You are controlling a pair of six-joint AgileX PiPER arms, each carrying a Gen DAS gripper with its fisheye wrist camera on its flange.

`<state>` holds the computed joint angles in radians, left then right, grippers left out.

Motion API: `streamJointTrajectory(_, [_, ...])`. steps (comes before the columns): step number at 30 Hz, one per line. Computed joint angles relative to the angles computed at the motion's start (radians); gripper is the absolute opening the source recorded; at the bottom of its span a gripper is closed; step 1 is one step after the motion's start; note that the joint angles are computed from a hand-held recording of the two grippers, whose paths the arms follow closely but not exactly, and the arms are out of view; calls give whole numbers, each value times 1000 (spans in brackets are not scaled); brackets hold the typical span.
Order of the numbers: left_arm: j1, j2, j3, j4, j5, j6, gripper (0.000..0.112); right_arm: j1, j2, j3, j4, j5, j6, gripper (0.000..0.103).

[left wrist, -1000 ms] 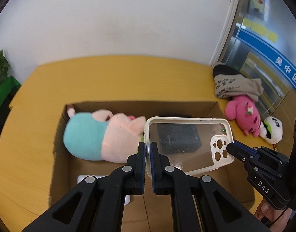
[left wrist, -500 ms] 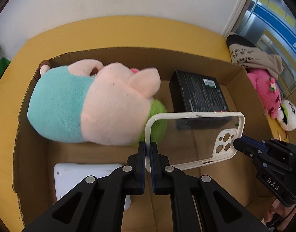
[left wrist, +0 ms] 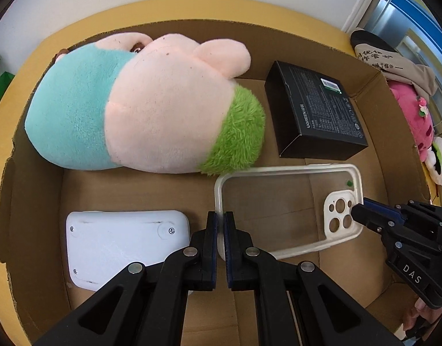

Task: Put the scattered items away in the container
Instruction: 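Open the right gripper to drop the phone case into the box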

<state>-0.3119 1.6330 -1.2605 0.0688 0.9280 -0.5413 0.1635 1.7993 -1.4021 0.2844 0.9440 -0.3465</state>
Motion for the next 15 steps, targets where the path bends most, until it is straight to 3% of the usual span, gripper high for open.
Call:
streamJointTrajectory(5, [17,-26,44,-35,-28,16,4,-17,8,-6,19,15,-4,13])
streamJointTrajectory(6, [18,-38,53,-32,-37,10,6,-21,3,-3,21,13,-1,22])
streamJointTrajectory(7, [16,-55,65,-26,-45,0,10,-23,-5,4,20,7,1,40])
streamJointTrajectory(9, [16,-102,84,-27,-57,-3,40,-19,-35,28,6,-8,8,59])
streamJointTrajectory(11, [-1,-165,104,14,-62,-41,61,-12,-85,61,1,-22,5,59])
streamJointTrajectory(15, [-134,-329,142,228,-22,-208,72,9,-283,194,-21,-106,8,74])
